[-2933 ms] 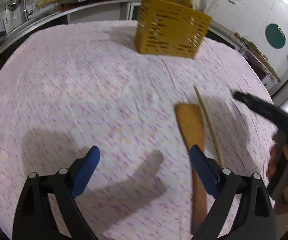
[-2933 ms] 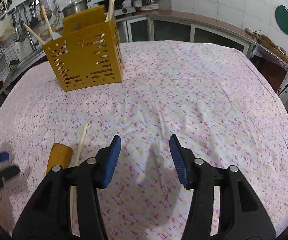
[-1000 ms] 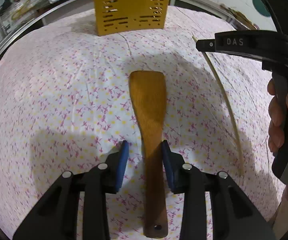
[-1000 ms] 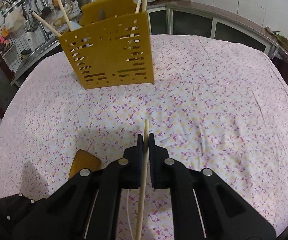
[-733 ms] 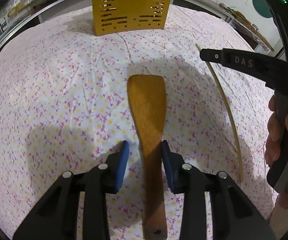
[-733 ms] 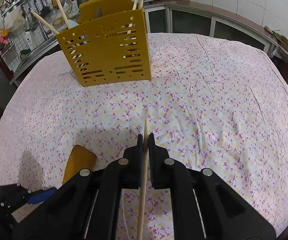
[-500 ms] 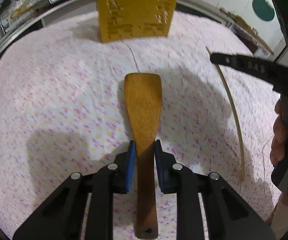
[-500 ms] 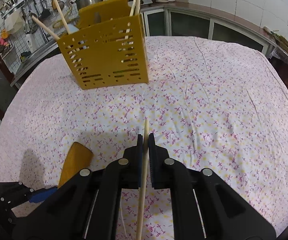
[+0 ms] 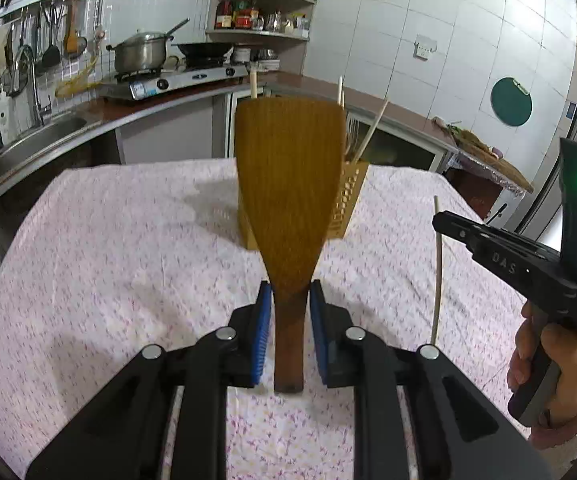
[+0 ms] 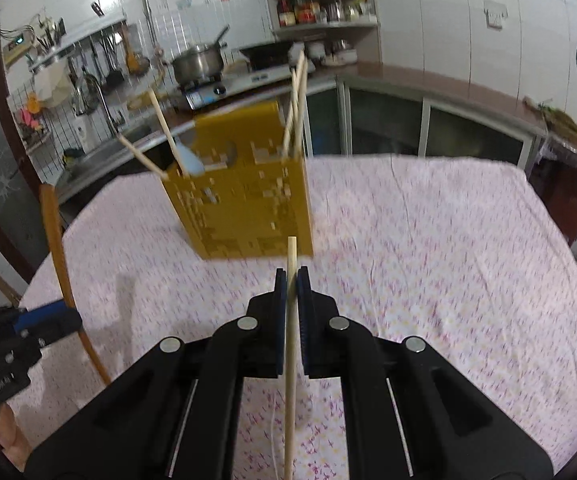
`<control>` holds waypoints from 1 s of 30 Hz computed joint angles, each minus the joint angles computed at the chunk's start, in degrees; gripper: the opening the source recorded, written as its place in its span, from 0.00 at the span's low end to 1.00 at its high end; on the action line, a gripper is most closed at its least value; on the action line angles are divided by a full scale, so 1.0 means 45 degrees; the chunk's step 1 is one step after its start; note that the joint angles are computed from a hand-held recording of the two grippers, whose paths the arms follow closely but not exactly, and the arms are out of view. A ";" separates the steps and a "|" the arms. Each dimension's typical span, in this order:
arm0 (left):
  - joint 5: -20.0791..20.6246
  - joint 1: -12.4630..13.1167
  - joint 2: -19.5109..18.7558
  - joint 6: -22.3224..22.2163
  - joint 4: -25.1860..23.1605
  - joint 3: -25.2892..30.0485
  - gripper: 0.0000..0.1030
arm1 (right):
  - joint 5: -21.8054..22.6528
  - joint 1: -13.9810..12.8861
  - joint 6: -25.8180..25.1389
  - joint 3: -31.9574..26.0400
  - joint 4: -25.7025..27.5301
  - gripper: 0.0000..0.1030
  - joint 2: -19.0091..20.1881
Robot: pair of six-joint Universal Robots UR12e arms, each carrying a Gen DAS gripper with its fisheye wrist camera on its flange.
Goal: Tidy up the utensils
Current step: 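Lift the spatula and chopstick and carry both over the yellow caddy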
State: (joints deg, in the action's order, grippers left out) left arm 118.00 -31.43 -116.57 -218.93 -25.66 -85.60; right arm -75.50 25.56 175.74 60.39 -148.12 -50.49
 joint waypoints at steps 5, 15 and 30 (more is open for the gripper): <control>0.0286 0.0057 -0.0042 0.0304 0.0197 0.0164 0.20 | 0.0181 -0.0065 0.0223 0.0228 -0.1137 0.06 -0.0171; 0.0395 0.0103 -0.0044 0.0505 0.0134 0.0288 0.20 | 0.0394 -0.0129 0.0423 0.0021 -0.1737 0.06 -0.0129; 0.0741 0.0297 -0.0310 0.1142 -0.0031 0.1263 0.19 | 0.0493 -0.0064 0.0225 -0.0870 -0.1798 0.06 0.0272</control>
State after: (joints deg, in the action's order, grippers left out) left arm 121.33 -30.09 -117.96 -213.79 -25.80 -79.91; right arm -73.28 25.28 176.75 56.48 -156.21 -49.27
